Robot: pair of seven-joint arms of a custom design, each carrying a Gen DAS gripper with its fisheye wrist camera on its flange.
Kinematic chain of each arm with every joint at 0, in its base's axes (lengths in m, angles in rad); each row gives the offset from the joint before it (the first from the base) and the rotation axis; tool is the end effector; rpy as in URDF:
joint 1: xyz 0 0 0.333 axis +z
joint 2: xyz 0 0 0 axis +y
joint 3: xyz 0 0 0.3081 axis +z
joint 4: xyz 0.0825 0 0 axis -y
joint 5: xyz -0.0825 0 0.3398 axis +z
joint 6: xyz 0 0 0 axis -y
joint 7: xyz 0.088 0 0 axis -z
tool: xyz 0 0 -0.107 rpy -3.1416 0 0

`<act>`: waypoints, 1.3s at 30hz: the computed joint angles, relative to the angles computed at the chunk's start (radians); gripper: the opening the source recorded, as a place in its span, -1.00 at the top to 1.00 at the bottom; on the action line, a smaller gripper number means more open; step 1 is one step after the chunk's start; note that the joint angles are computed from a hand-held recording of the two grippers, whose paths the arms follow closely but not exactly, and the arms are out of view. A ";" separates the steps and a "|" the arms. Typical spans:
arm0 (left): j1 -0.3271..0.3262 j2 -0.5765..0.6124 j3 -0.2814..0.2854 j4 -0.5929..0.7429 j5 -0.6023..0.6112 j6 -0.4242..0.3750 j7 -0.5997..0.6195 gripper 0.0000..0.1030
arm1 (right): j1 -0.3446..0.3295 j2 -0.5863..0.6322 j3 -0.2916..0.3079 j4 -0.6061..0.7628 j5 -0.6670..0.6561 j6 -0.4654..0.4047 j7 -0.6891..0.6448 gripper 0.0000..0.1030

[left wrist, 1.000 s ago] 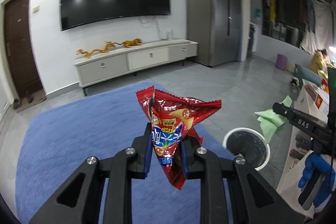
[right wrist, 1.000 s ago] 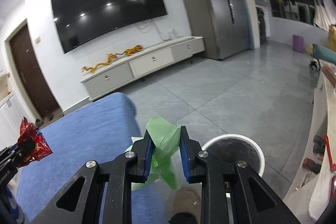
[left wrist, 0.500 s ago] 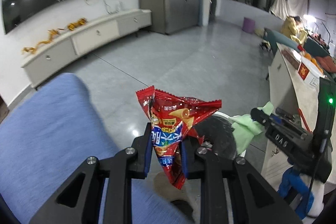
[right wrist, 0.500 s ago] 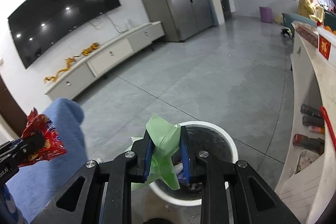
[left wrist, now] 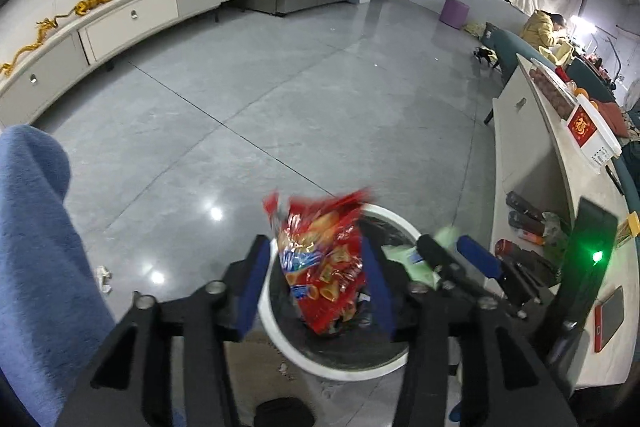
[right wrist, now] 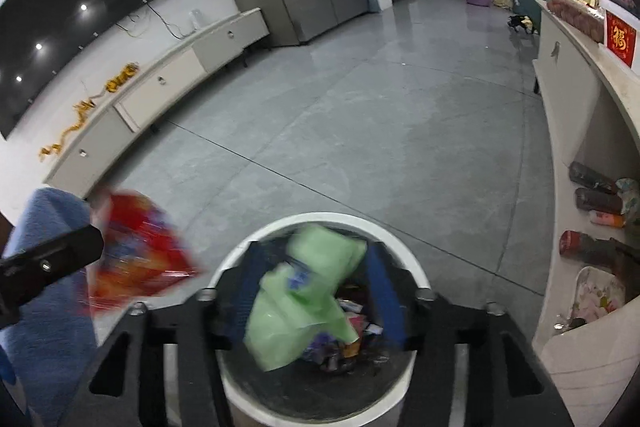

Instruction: Collect trash

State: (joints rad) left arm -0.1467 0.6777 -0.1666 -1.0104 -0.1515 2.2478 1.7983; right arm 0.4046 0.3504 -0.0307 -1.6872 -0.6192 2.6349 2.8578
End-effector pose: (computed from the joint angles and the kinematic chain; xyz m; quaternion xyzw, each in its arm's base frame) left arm 0.7110 -0.1858 0.5242 -0.5216 0.7982 -0.2830 0.1042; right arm 0.6031 0.2551 0.4716 -0.4955 0.7913 -0.2114 0.2892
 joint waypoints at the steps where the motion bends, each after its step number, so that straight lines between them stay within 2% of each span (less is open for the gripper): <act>1: -0.005 0.004 0.003 0.003 0.003 -0.001 -0.008 -0.01 | 0.005 0.000 -0.002 0.003 -0.003 -0.024 0.001 -0.11; 4: -0.018 0.024 0.010 0.033 0.015 -0.008 -0.037 -0.02 | 0.013 -0.019 -0.010 -0.012 -0.027 -0.057 0.028 -0.17; 8: -0.015 -0.014 0.012 -0.022 0.014 0.026 -0.063 -0.03 | 0.019 -0.057 -0.006 -0.033 -0.068 -0.099 0.067 -0.23; 10: -0.013 -0.079 0.021 -0.125 0.018 0.099 -0.083 -0.06 | 0.026 -0.081 0.000 -0.037 -0.099 -0.135 0.090 -0.26; 14: -0.011 -0.231 0.050 -0.357 0.042 0.291 -0.144 -0.35 | 0.039 -0.119 0.025 -0.031 -0.157 -0.201 0.119 -0.42; 18: -0.007 -0.381 0.089 -0.555 0.102 0.449 -0.226 -0.42 | 0.063 -0.159 0.060 -0.013 -0.215 -0.273 0.127 -0.54; 20: -0.002 -0.443 0.107 -0.629 0.149 0.499 -0.276 -0.42 | 0.078 -0.176 0.081 -0.001 -0.234 -0.306 0.125 -0.60; 25: 0.057 -0.612 0.112 -0.819 0.225 0.595 -0.329 -0.43 | 0.117 -0.211 0.129 0.024 -0.271 -0.346 0.117 -0.74; 34: 0.217 -0.863 0.092 -1.066 0.170 0.694 -0.273 -0.46 | 0.225 -0.167 0.179 0.151 -0.350 -0.421 0.044 -0.87; 37: 0.277 -0.932 0.087 -1.134 0.154 0.733 -0.274 -0.71 | 0.266 -0.140 0.178 0.196 -0.371 -0.434 0.015 -0.88; 39: 0.328 -0.961 0.070 -1.172 0.162 0.778 -0.288 -0.80 | 0.292 -0.128 0.172 0.219 -0.390 -0.437 0.008 -0.90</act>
State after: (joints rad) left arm 0.1812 -0.2836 -0.0966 -2.1827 0.0104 3.0261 1.5098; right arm 0.6965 0.2220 0.1413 -1.4684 -1.0090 2.1975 2.8662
